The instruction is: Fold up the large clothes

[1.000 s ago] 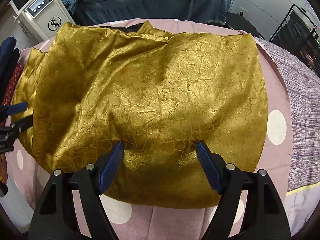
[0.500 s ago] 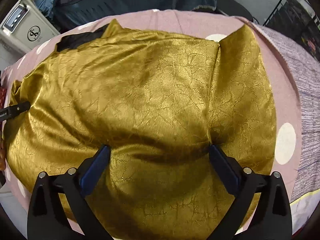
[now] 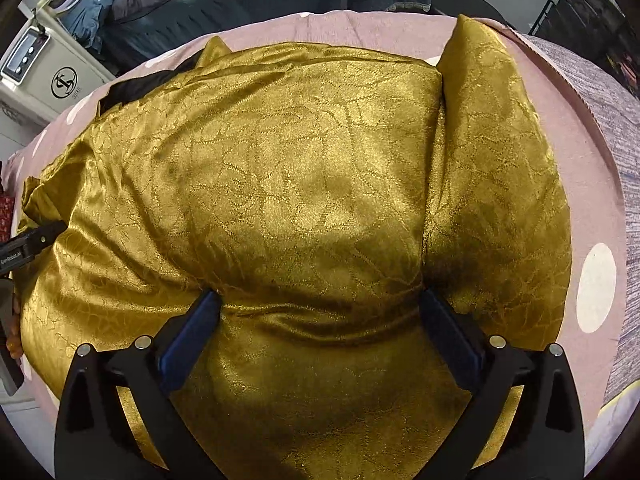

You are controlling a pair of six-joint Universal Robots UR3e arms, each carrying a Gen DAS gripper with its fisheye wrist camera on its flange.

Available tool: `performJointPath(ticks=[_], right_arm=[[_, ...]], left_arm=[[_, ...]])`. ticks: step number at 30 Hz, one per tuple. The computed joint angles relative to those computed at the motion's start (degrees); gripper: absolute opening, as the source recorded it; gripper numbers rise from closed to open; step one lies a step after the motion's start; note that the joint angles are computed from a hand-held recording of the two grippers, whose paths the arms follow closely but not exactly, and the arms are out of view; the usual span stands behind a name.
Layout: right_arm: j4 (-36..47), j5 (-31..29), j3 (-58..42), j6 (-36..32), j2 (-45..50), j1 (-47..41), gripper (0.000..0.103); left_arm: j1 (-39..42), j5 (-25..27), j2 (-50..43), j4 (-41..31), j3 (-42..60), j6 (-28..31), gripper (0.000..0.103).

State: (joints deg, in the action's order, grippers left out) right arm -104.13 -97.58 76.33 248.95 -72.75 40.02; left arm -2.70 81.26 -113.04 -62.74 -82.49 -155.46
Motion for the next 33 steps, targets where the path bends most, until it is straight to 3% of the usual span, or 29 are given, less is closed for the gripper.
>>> performJointPath(ticks=[3,6,9,13,24,26,33], right_arm=[[2.8,-0.8,-1.5,0.9,-1.6,0.6,0.098],[8.9,-6.6,-7.8,3.8,-1.3,3.8,0.098],[14.3,-10.8,-13.3,5.4,-1.1,6.4,0.098],[16.0,-10.9,-12.4,6.9,-4.2,7.7,0.098],[20.3,-10.9,7.7,19.7,-23.4,10.8,0.098],[17.5,-9.5,14.3,20.1,-29.1,9.3,0.098],[-3.7,1.3,40.0,14.3,-47.6,0.4,0.098]], left_arm=[[1.7,-2.6,5.4,3.8,-4.7,0.9,0.097],[4.0,-5.1,11.6,6.9,-8.6,0.4,0.097],[6.7,-7.8,16.0,5.0,-9.2,-0.9,0.097],[9.8,-10.1,22.7,-0.1,-12.2,0.8,0.097],[22.3,-11.0,43.8,-13.3,-28.0,13.2,0.097],[24.8,-11.1,45.3,-16.3,-28.2,14.5,0.097],[32.2,-11.8,49.4,-24.6,-27.6,18.6,0.097]])
